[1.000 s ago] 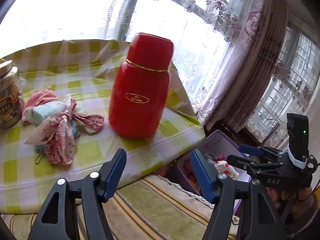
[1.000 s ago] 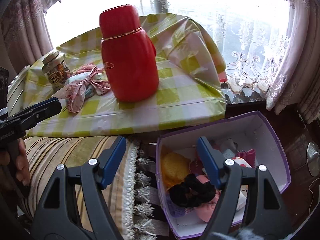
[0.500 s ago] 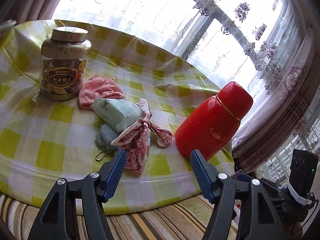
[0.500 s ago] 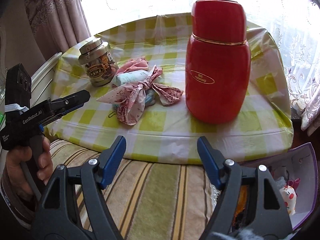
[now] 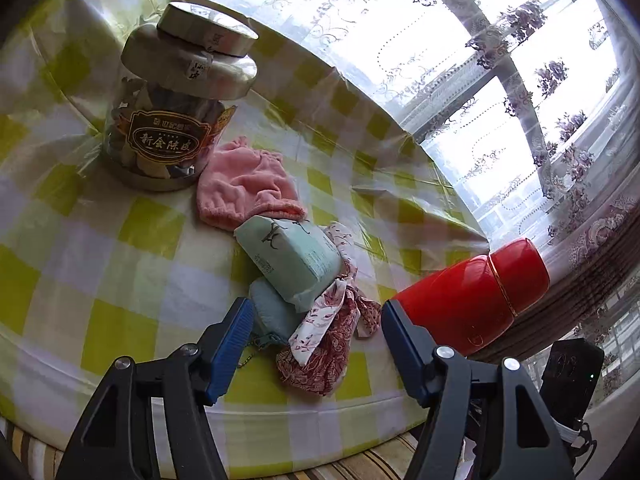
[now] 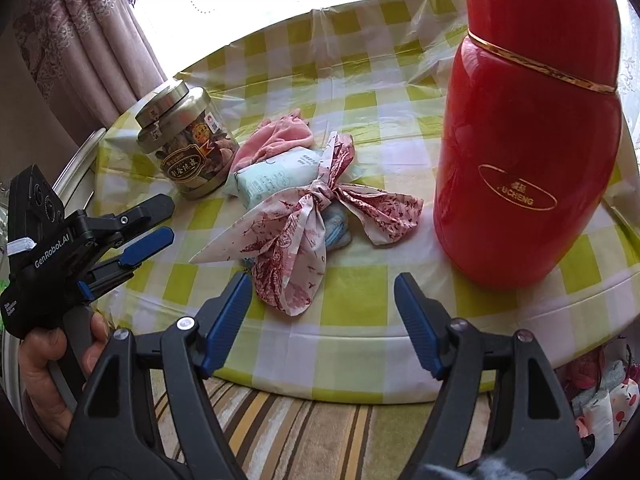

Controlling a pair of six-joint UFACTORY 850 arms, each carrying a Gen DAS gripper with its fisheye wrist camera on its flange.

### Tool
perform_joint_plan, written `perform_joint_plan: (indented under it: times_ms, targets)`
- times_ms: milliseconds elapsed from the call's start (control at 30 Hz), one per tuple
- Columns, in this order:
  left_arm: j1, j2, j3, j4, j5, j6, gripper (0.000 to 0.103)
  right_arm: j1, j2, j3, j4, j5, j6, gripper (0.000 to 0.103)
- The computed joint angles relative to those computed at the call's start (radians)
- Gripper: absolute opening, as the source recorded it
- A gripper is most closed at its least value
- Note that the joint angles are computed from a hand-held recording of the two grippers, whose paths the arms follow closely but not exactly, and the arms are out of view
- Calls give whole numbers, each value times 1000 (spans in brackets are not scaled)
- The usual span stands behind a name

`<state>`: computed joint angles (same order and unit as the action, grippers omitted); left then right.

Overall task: Organize soft objects
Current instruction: 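Grasp the mint-green packet with the left tool while the right tool grasps the red-print knotted cloth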

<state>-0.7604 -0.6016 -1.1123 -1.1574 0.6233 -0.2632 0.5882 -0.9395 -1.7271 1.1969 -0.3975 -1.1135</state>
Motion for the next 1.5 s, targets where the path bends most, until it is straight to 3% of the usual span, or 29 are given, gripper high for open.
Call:
perform_joint_plan:
  times_ms: [267,567,900,1033,1067,1167,1267,1500]
  targets:
    - [98,-15,37,310,-69,-412,67,24,-130,-211,-168,-30,257,76]
    - [170,-75,8,558,-110,-702,67,41,-286,-460,-364,-102,509,76]
    - [212,-139,-65,675,-111,-782,67,48,-426,-673,-481,-131,651,72]
    - [224,-170,-101,707,-120,-762,67,51,-487,-771,-548,-156,703,61]
    - [224,-175,-110,696,-126,-734,63,52,-499,-790,-560,-159,710,55]
    - [221,-183,-115,672,-113,-666,54,53,-499,-780,-547,-139,675,41]
    - [212,-178,-101,642,-70,-608,48,58,-449,-687,-502,-67,588,25]
    - [195,-160,-42,686,96,-645,42,61,-288,-409,-185,109,197,20]
